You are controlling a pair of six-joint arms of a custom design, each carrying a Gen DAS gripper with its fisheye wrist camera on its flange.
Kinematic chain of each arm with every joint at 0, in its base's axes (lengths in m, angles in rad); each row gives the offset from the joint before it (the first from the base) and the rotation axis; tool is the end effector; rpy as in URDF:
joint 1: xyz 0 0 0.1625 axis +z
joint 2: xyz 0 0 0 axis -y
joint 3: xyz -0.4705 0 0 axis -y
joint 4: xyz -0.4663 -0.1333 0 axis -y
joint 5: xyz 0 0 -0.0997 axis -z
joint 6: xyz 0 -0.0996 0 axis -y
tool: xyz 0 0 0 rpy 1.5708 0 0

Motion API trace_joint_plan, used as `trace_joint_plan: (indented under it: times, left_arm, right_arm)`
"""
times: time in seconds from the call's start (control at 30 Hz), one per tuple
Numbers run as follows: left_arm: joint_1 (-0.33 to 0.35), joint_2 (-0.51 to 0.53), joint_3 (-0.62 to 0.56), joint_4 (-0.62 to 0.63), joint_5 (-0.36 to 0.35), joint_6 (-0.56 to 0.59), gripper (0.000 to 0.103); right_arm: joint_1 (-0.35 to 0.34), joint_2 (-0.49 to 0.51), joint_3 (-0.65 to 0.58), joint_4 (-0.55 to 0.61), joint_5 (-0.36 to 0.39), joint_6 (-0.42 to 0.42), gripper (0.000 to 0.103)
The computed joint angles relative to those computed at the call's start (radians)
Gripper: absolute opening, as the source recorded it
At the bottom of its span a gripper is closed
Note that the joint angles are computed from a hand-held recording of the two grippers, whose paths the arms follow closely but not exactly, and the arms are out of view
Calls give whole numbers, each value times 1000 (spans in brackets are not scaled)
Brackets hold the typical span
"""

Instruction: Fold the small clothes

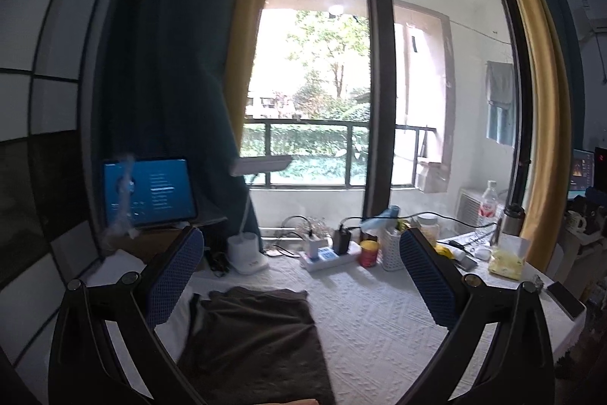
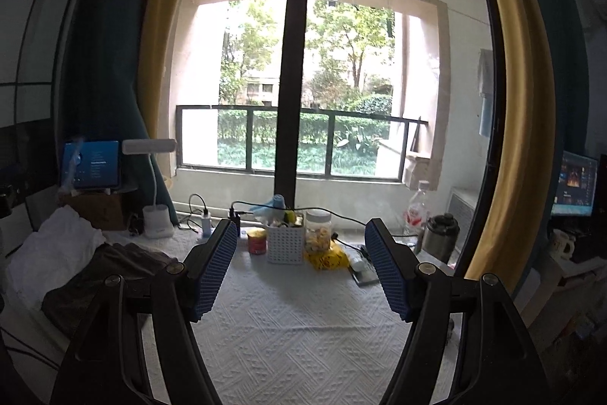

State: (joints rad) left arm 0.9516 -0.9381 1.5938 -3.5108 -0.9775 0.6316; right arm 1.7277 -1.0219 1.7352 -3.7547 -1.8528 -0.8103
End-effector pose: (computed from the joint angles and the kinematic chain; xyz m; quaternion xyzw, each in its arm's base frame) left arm -0.2844 -0.7247 0.3299 0.3064 0.7234 -0.5713 0.2376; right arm 0.2142 -0.6781 0.3484 0.2580 -0.6939 0.5956 0.3119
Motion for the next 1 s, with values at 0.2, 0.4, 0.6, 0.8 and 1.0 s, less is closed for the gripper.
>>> trace_joint_plan:
  times: [0.2,0.4,0.6,0.8,1.0]
  left_arm:
    - [16,-16,-4,0,16,-8,102]
    - [27,-33,4,-7,9,-18,102]
    - [35,-40,3,-1,9,-30,102]
    - [37,-45,7,3,0,-37,102]
    - [36,-45,6,13,-7,-42,102]
  right_arm:
    - [24,23,-21,8,10,-11,73]
    - [47,54,-42,29,39,-5,73]
    - [54,83,-67,63,35,-6,74]
    - [49,80,-64,65,27,4,74]
    - [46,73,-62,64,22,11,74]
